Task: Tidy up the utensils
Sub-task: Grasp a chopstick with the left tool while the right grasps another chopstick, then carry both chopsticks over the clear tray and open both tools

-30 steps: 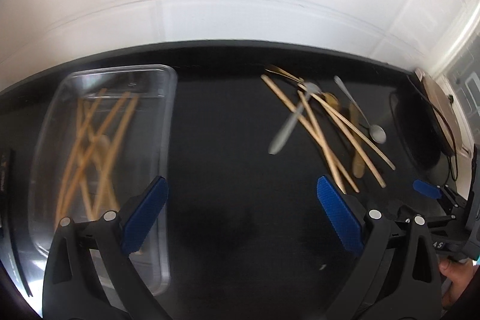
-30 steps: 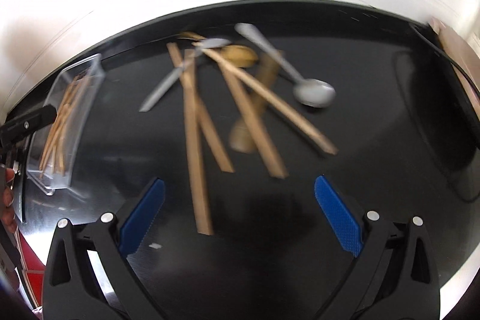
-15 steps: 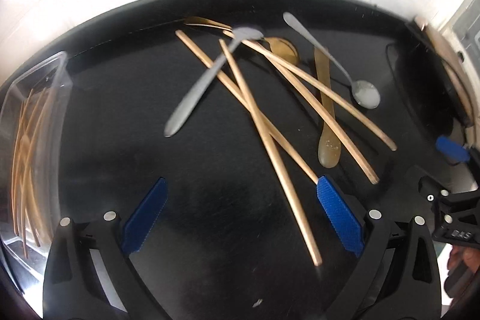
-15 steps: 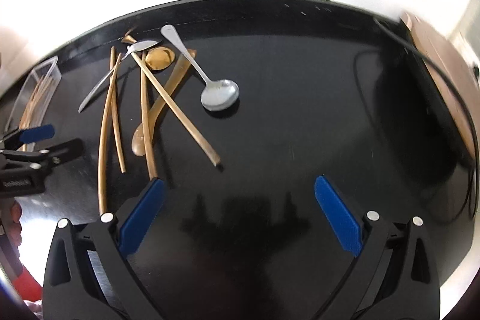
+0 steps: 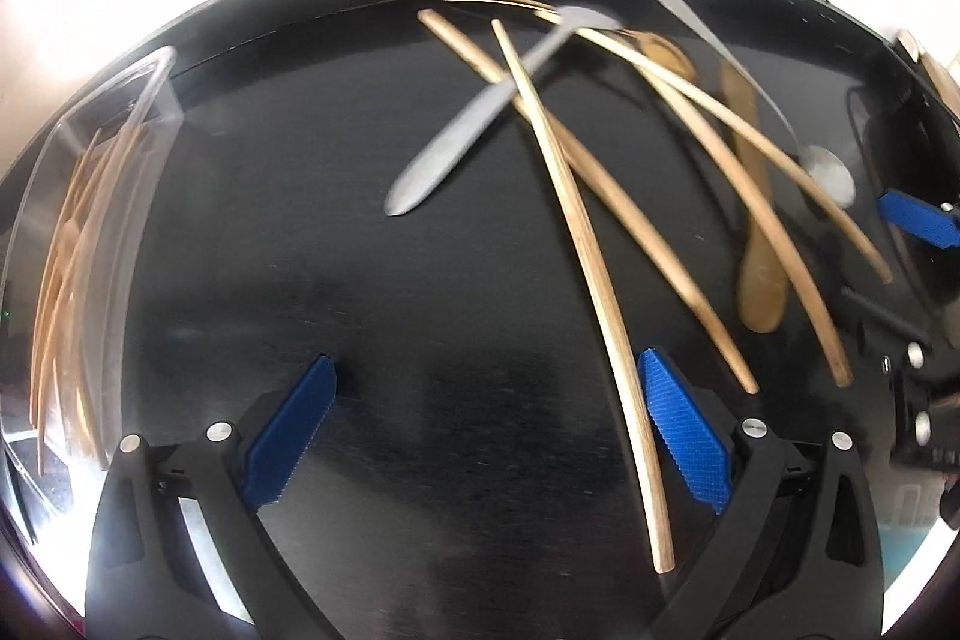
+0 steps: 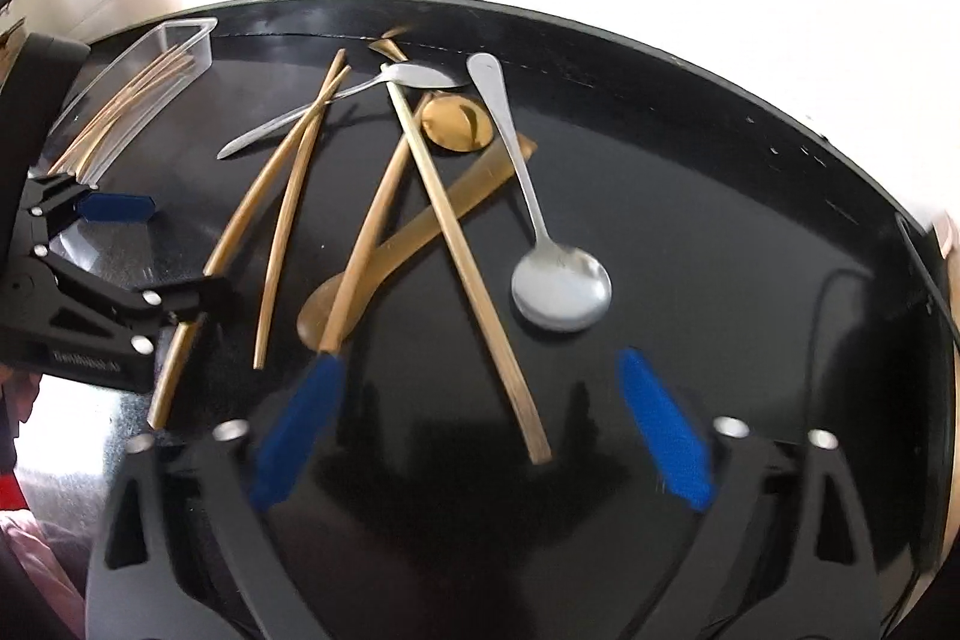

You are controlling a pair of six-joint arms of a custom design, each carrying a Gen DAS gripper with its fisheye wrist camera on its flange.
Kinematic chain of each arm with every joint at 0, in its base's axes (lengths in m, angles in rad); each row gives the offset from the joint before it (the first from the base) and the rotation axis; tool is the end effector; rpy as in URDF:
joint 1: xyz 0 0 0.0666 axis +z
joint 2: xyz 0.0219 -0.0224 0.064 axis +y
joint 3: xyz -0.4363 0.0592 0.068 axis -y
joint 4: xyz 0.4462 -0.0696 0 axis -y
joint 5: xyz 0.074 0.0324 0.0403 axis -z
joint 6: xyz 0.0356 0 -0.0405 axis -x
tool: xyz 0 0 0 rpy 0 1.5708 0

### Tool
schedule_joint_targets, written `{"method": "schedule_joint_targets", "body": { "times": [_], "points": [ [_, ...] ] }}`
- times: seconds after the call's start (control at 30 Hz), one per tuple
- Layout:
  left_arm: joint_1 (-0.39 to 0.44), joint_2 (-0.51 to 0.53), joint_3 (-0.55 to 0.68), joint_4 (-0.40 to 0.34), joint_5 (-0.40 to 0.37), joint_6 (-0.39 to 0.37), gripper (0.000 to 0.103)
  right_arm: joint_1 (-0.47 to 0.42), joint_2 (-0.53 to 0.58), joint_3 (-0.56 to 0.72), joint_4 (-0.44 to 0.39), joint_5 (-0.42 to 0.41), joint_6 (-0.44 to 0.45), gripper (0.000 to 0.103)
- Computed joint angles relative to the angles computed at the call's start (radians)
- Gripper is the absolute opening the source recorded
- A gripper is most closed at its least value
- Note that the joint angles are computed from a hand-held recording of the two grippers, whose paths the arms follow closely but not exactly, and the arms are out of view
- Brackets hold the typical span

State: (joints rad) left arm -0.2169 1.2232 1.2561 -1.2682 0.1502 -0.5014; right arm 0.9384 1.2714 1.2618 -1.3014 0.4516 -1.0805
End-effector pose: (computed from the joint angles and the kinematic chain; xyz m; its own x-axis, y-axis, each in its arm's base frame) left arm 0.4079 -0.0957 0.4755 -0.6832 0.6372 -0.3566 0.6720 0.7398 0.0343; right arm 0.2679 0.3386 0.4607 -0.8508 0.1819 -0.4930 0.1934 0.9807 0.0280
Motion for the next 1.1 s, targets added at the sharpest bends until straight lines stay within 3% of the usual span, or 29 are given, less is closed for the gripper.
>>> {"method": "schedule_joint_targets", "body": {
  "times": [0.13,0.3,0.4,0.43,0.47,0.5,0.53,0.67,0.87,1.1],
  "points": [
    [0.015,0.021,0.017,-0.003,0.010,-0.030,0.098,-0.037,-0.008,-0.029,0.063,-0.057,0.056,0.075],
    [0.003,0.023,0.019,0.010,0.014,-0.027,0.098,-0.056,-0.022,-0.047,0.116,-0.066,0.090,0.075],
    [-0.026,0.014,0.009,0.015,0.020,-0.012,0.094,-0.056,-0.024,-0.049,0.151,-0.074,0.120,0.059],
    [-0.036,0.003,0.000,0.022,0.034,-0.018,0.077,-0.053,-0.023,-0.047,0.155,-0.074,0.124,0.042],
    [-0.046,-0.011,-0.006,0.037,0.073,-0.055,0.058,-0.051,-0.025,-0.048,0.167,-0.079,0.115,0.013],
    [-0.055,-0.017,-0.006,0.034,0.098,-0.094,0.011,-0.051,-0.032,-0.057,0.196,-0.100,0.095,0.009],
    [-0.059,-0.007,0.006,0.004,0.132,-0.100,0.005,-0.049,-0.031,-0.057,0.201,-0.098,0.073,0.008],
    [-0.044,0.022,0.041,-0.052,0.180,-0.055,0.005,-0.034,-0.043,-0.060,0.212,-0.106,-0.033,0.007],
    [0.024,0.029,0.078,-0.091,0.230,-0.057,0.005,0.007,-0.070,-0.055,0.234,-0.096,-0.145,0.007],
    [0.078,0.035,0.116,-0.135,0.299,-0.120,0.005,0.066,-0.048,-0.036,0.286,-0.073,-0.267,0.007]
  ]
}}
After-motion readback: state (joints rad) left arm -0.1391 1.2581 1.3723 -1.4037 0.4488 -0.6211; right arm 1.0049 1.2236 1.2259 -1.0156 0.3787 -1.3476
